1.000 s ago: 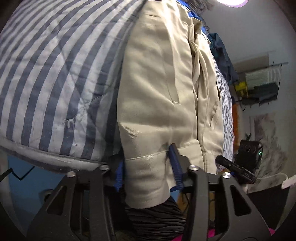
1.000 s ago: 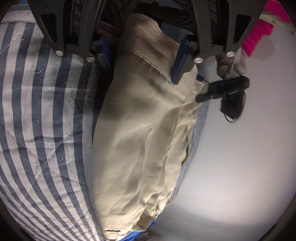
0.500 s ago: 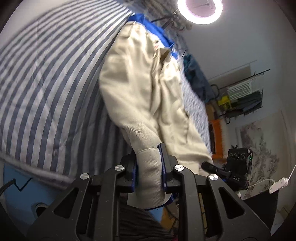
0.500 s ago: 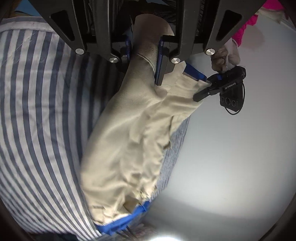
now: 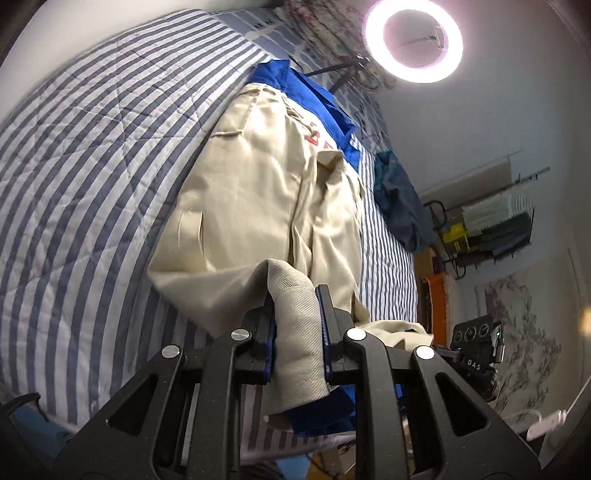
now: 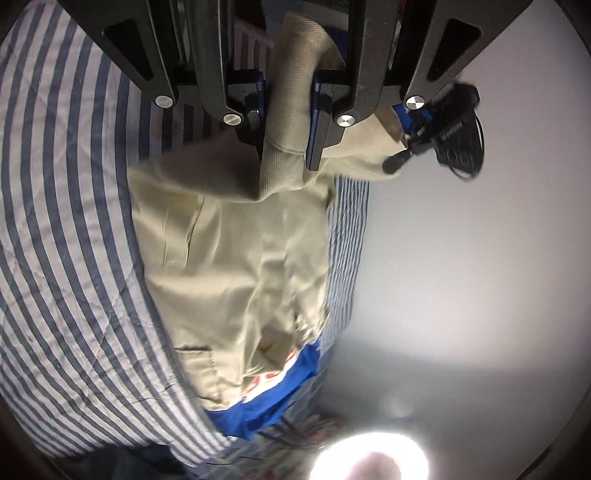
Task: Fold large clothes
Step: 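Lift the hem with both tools and fold it toward the blue collar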
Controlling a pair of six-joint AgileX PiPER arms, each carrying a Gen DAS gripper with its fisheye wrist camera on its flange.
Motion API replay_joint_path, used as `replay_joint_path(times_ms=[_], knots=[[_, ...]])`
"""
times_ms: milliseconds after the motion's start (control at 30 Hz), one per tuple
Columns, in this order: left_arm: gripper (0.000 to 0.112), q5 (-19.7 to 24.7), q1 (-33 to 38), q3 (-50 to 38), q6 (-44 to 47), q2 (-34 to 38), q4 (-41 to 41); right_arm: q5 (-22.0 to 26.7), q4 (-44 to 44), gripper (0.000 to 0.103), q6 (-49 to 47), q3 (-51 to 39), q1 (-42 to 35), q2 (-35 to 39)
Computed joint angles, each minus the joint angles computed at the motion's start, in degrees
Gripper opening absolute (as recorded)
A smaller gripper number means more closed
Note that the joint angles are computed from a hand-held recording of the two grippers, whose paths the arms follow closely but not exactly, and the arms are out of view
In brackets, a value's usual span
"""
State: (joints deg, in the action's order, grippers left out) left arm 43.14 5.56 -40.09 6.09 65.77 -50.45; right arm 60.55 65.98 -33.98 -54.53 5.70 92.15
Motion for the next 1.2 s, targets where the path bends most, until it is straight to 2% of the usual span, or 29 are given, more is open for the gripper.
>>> replay_joint_path(times_ms=[133,267,433,533,633,700,767,867,933,1033,1100,1200], knots=[[0.017,-6.6,-1.8,0.3,4.1,5.9,-4.0,-2.3,-0.5,0.016,1.6,-5.5,1.1,6.1],[0.017,-10.3,-2.1,-0.3,11.3,12.5,-10.0,-3.7,-1.7,0.016,4.1,-10.7,1.8,12.6],[0.018,-11.1,-2.4,-3.0,14.1,17.9,-11.1,-3.6,-1.9,0.018,6.2,-14.7,1.8,18.5],[0.020,-9.5,-1.4,-4.3,15.4,20.4,-12.1,-2.7,-0.4,0.024,6.3,-15.6,1.1,20.5],[0.022,-5.8,1.0,-5.4,17.6,22.7,-14.8,-0.7,1.2,0.040,4.7,-15.1,-1.3,20.5],[0.024,-3.5,2.8,-5.6,19.7,23.5,-17.4,-0.3,2.8,0.074,3.6,-14.2,-2.6,19.7],[0.026,-1.7,4.3,-5.9,20.5,23.6,-19.0,-0.1,5.2,0.090,3.0,-13.0,-4.7,18.3],[0.034,0.6,6.4,-6.4,20.4,22.7,-19.9,0.7,4.9,0.088,2.5,-12.8,-6.9,16.2],[0.045,1.2,7.6,-6.4,19.3,21.5,-19.7,1.1,3.2,0.085,0.3,-12.3,-8.0,13.2],[0.060,-0.7,8.7,-5.6,19.1,18.9,-19.5,1.2,0.9,0.072,-3.2,-10.6,-7.3,8.7],[0.060,-1.1,9.8,-5.4,18.8,17.5,-19.3,1.0,-0.3,0.056,-5.6,-9.3,-5.5,6.5],[0.060,-1.1,11.5,-5.2,18.1,15.4,-17.3,-1.5,-4.2,0.040,-7.5,-8.2,0.7,3.6]])
